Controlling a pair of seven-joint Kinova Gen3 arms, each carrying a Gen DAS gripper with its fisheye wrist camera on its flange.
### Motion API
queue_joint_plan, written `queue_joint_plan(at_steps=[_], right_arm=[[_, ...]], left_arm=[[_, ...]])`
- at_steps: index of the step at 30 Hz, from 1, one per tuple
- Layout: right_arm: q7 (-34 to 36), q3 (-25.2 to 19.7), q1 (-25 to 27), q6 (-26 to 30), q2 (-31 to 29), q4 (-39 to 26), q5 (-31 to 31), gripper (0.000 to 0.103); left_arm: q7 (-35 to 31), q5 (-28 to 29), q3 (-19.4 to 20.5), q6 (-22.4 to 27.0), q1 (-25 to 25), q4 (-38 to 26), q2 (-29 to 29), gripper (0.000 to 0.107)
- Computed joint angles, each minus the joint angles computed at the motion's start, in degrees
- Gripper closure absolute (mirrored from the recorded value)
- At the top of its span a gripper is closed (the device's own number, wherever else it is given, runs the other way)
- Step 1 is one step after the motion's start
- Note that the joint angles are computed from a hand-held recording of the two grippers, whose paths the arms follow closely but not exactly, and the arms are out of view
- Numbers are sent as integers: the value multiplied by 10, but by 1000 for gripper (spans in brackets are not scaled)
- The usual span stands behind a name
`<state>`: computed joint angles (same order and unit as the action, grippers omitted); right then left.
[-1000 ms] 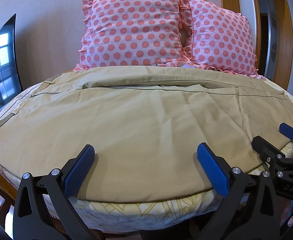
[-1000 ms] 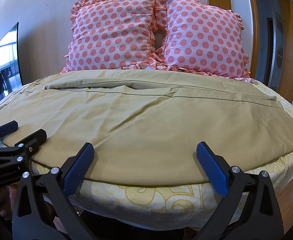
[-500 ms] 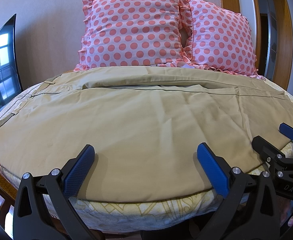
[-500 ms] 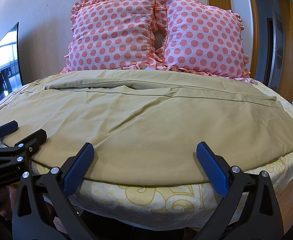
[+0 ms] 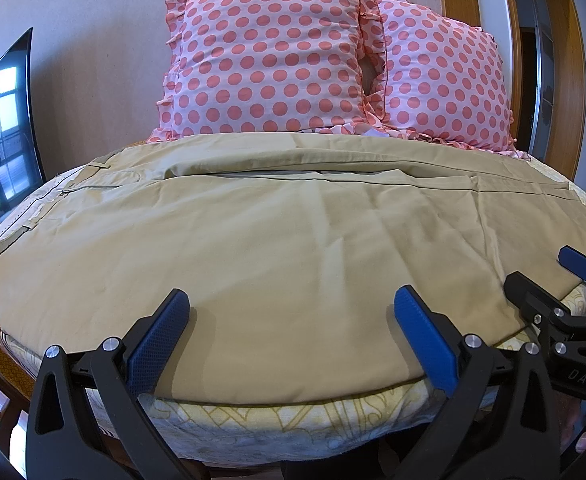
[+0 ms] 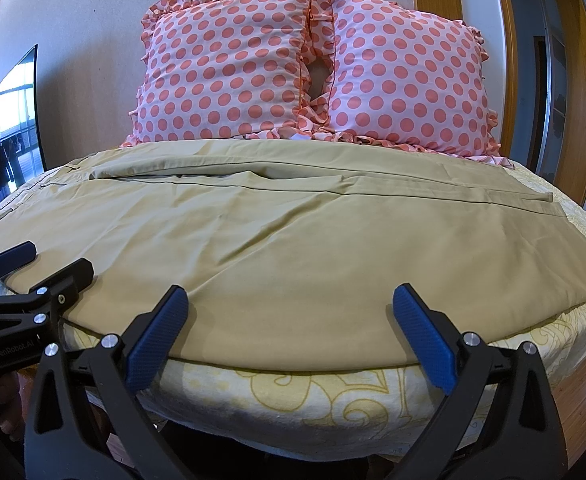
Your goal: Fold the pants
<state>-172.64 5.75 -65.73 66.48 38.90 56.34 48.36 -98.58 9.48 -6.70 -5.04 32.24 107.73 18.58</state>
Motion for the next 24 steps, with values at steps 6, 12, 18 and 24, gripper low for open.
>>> queue_joint_plan(at_steps=[6,12,18,24], right_arm=[[-1,0,0,-1,0,2,1,2],[-4,0,-1,-2,-1,4,3,2],[10,-12,14,-29,-20,24,-4,2],[-8,6,78,-34,-78,55,4,2]], left_arm=[[-1,1,1,-1,-1,1,0,6],[-3,2,1,-1,-1,1,0,6],[-3,-1,7,22,-8,-11,0,6],[42,-37,33,82,-50,-76,0,6]])
